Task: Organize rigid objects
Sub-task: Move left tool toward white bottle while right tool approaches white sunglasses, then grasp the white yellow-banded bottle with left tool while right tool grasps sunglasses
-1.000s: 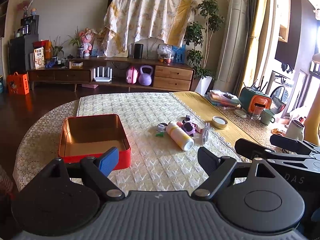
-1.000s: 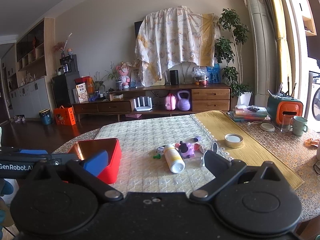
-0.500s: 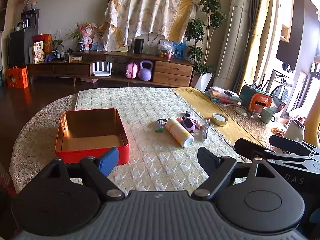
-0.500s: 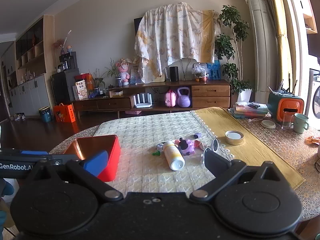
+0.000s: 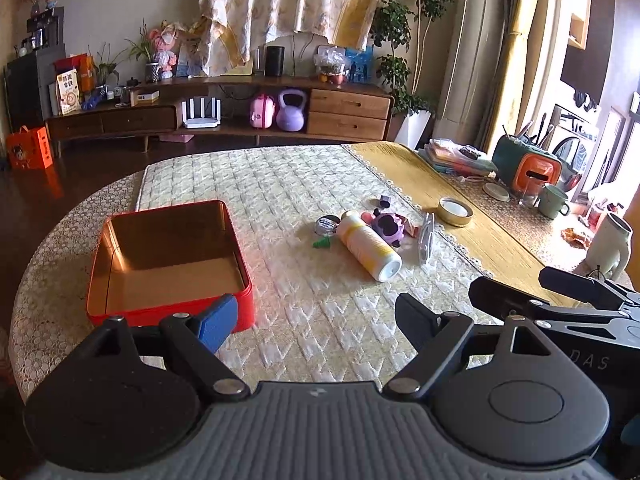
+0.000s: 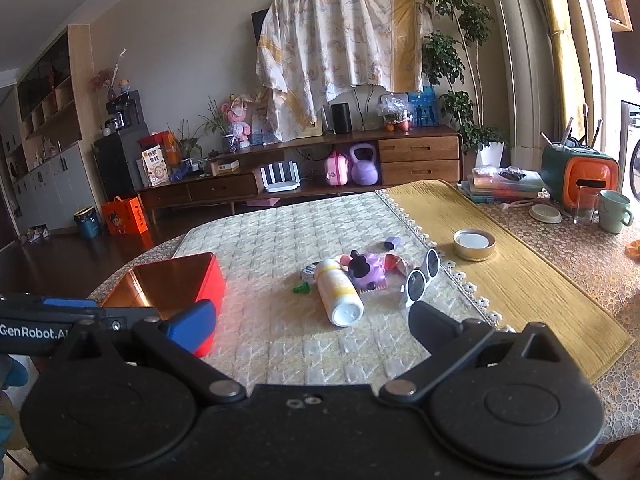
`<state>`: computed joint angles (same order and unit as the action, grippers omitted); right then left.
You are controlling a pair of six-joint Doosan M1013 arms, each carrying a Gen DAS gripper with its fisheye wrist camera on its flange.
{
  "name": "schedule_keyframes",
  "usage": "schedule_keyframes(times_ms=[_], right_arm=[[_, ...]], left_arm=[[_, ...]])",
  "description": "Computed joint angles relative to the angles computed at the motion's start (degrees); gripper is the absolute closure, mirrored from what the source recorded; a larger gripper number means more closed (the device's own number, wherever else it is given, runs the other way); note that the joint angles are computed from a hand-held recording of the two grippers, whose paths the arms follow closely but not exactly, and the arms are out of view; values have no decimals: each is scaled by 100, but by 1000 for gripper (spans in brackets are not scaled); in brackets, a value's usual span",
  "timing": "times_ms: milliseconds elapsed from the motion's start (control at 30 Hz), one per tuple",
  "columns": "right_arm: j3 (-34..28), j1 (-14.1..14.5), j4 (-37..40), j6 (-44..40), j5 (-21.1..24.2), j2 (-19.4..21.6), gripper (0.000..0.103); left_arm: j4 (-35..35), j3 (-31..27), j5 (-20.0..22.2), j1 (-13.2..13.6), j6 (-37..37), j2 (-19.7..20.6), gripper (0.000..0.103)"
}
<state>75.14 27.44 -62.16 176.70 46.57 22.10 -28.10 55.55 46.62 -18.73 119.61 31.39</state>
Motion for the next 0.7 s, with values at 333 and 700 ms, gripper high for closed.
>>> schedule_keyframes(times_ms=[333,700], right_arm=[[-48,-218,322,-204,-85,55,0],[-39,-610,820,-1057,43,80,0]], left_arm=[[441,-750,472,-145,-467,489,17],[755,-1869,1244,-314,-1111,1232,17]])
